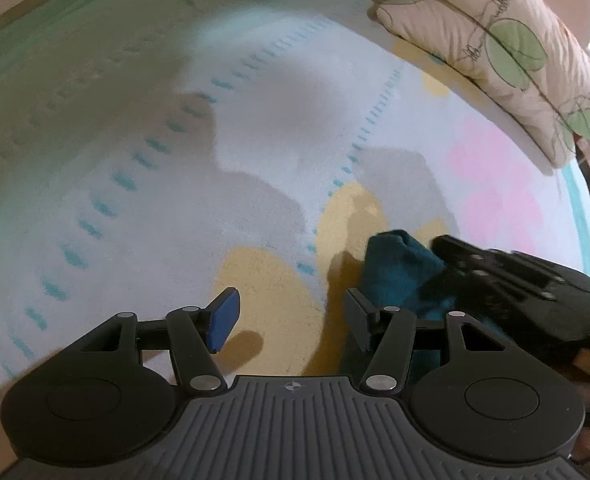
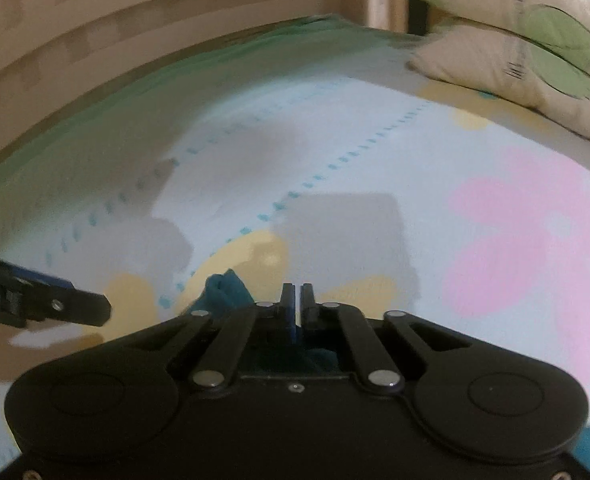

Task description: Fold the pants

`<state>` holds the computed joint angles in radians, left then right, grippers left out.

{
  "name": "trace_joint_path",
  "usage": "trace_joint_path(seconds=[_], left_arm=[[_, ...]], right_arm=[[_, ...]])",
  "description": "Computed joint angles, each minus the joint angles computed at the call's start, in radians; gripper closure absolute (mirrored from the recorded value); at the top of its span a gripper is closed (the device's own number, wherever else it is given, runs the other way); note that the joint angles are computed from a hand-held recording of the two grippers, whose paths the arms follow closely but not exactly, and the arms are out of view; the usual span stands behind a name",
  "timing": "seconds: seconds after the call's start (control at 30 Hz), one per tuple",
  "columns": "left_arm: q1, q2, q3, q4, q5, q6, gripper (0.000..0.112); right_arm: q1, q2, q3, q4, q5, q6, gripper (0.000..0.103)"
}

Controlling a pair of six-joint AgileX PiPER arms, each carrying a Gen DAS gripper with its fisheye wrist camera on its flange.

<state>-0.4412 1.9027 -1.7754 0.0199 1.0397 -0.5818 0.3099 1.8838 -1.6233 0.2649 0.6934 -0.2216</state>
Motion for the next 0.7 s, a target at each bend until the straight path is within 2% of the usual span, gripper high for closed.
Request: trace_joint_path(seconds=[0.17,0.27,0.37,0.57,0.63,0.7], left_arm=[[-0.023,0.012,-0.021,-0.001,0.013,0.050,0.057],[-0.036,0.016,-0.030,-0.009,0.022,0.078,0.057],[-0.046,0.021,-0.038,-0.016,0.033,0.102,0.057],[-0.074,0.049,-0.075,0.002,0.079,0.134,0.057],[-0.088,0.059,-0.089,0.014,0.098,0.148,0.057],[-0.097,0.066,-0.100,0.013,0.114,0.162,0.057]], right_arm=[[-0.080,-0.224,0.221,0.011,-0.020,0.035,0.087],[-0.107,-0.362,0.376,-0.126,-0.028,0.147,0.087],[-0.131,-0.454,0.489,-0.265,0.009,0.295,0.085],[-0.215,-0.578,0.647,-0.242,0.009,0.315,0.085],[-0.252,-0.603,0.668,-0.160,-0.007,0.262,0.080],[-0.281,-0.649,0.701,-0.081,-0.060,0.219,0.072]])
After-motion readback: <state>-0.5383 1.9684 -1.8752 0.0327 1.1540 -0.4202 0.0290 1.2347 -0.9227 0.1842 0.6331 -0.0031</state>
